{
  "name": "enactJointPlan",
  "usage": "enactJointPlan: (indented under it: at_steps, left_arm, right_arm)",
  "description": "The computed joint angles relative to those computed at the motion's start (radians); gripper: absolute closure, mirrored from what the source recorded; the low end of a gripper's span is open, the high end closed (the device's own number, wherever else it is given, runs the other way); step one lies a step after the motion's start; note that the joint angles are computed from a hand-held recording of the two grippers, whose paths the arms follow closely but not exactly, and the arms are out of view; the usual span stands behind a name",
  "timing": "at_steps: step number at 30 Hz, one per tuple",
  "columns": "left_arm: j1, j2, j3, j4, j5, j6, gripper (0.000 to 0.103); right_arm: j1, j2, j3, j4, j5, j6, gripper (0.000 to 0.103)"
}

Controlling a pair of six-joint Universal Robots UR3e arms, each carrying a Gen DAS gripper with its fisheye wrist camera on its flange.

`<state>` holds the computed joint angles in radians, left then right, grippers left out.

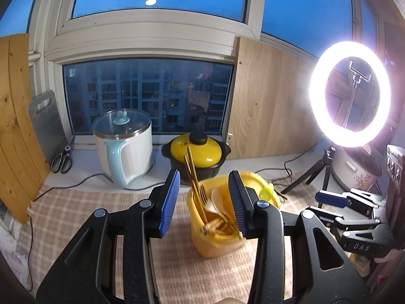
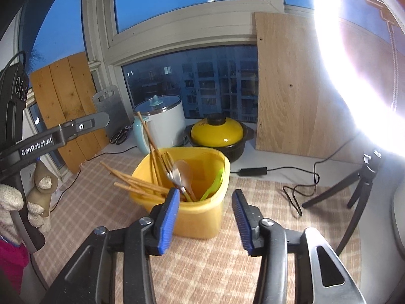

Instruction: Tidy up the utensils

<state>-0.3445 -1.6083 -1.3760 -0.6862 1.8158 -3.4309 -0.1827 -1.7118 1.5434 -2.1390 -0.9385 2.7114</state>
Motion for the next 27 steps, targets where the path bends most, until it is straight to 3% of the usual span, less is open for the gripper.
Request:
enactJointPlan:
  at_steps: [3,9,12,14,25,27]
  left_arm:
    - [-0.035,0.039,-0.05,-0.001,0.029,-0.02,0.052]
    - [-0.129,0.087,-0.098,-0.026,0.108,-0.059,0.049]
    - [-0.176,0.099,-0.102,-0.04,0.146,-0.091,0.034]
    - [-0.21,0.103,-0.1,-0.052,0.175,-0.12,0.031]
    - [-0.383,0.046,0.028,-0.222,0.331,-0.236,0.003]
    - [-0.404,0.036,0.041,-0.24,0.355,-0.257,0.003]
  right_arm:
    - [-0.015,-0.041,0.016,0.046,0.004,-0.025,0.042]
    - [-0.041,-0.134,0.056,0.115,0.006,-0.066,0.033]
    - [-0.056,-0.166,0.063,0.14,0.01,-0.077,0.027]
    - [-0.068,-0.191,0.073,0.149,0.015,-0.083,0.023]
    - [-0.189,-0.337,0.152,0.224,0.091,-0.159,0.005]
    - [-0.206,-0.361,0.169,0.224,0.097,-0.168,0.002]
